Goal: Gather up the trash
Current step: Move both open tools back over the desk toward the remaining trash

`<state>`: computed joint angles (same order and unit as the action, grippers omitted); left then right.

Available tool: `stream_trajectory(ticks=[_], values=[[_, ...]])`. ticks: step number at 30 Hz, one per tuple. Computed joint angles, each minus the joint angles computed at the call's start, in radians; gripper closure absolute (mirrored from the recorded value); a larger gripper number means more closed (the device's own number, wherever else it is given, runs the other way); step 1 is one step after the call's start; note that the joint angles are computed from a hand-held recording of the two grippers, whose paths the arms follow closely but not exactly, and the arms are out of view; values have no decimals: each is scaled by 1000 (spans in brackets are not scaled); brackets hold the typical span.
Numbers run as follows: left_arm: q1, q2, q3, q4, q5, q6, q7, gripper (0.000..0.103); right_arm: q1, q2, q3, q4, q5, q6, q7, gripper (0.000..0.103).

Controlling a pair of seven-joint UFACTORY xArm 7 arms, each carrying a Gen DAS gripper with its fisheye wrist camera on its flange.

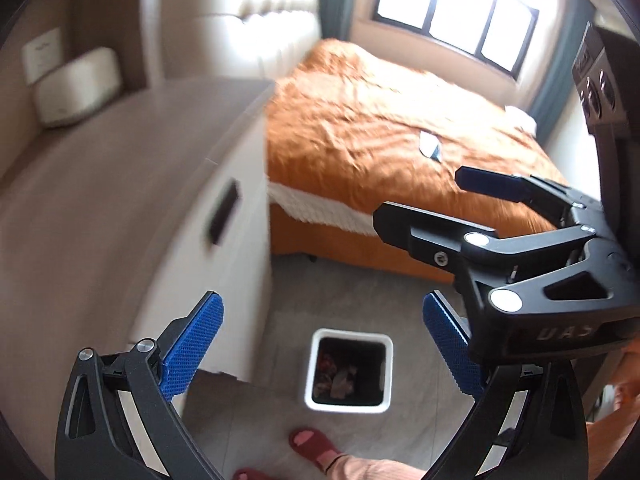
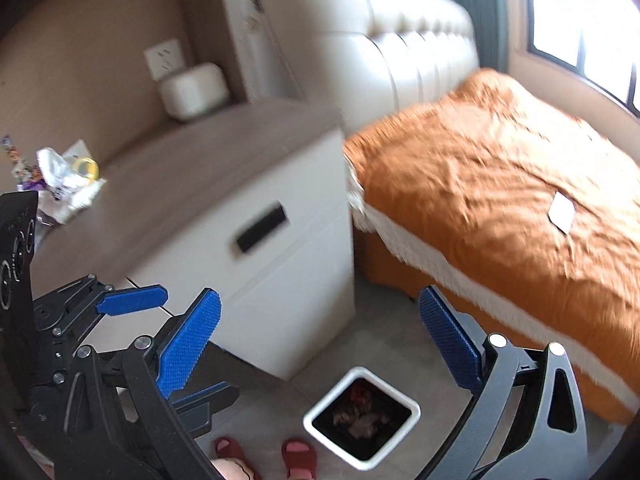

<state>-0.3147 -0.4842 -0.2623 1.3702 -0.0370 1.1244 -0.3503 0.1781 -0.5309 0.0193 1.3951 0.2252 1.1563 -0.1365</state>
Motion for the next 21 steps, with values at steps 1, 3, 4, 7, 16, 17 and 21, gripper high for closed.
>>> stream_trajectory(ticks=[1, 3, 4, 7, 16, 17, 21], values=[[15, -5, -1, 26, 18, 25, -16, 5, 11, 20, 7, 27, 7, -16, -8, 4], [58, -27, -12, 69, 81, 72, -46, 5, 32, 67, 25, 89, 16, -44, -26, 4], [80, -31, -20, 94, 114, 101, -57, 5, 47, 89, 35, 117, 24, -68, -40, 4], [142, -55, -28, 146, 194, 178, -76, 5, 85, 143, 53, 192, 53, -99, -71, 4], [308, -167, 29, 183, 295, 285, -80, 5, 201, 395, 127, 525, 186, -35, -189, 4], [324, -178, 37, 178, 300, 288, -76, 5, 211, 423, 140, 561, 193, -24, -192, 4], [384, -234, 87, 145, 330, 295, -37, 5, 261, 556, 205, 742, 164, 62, -168, 4]])
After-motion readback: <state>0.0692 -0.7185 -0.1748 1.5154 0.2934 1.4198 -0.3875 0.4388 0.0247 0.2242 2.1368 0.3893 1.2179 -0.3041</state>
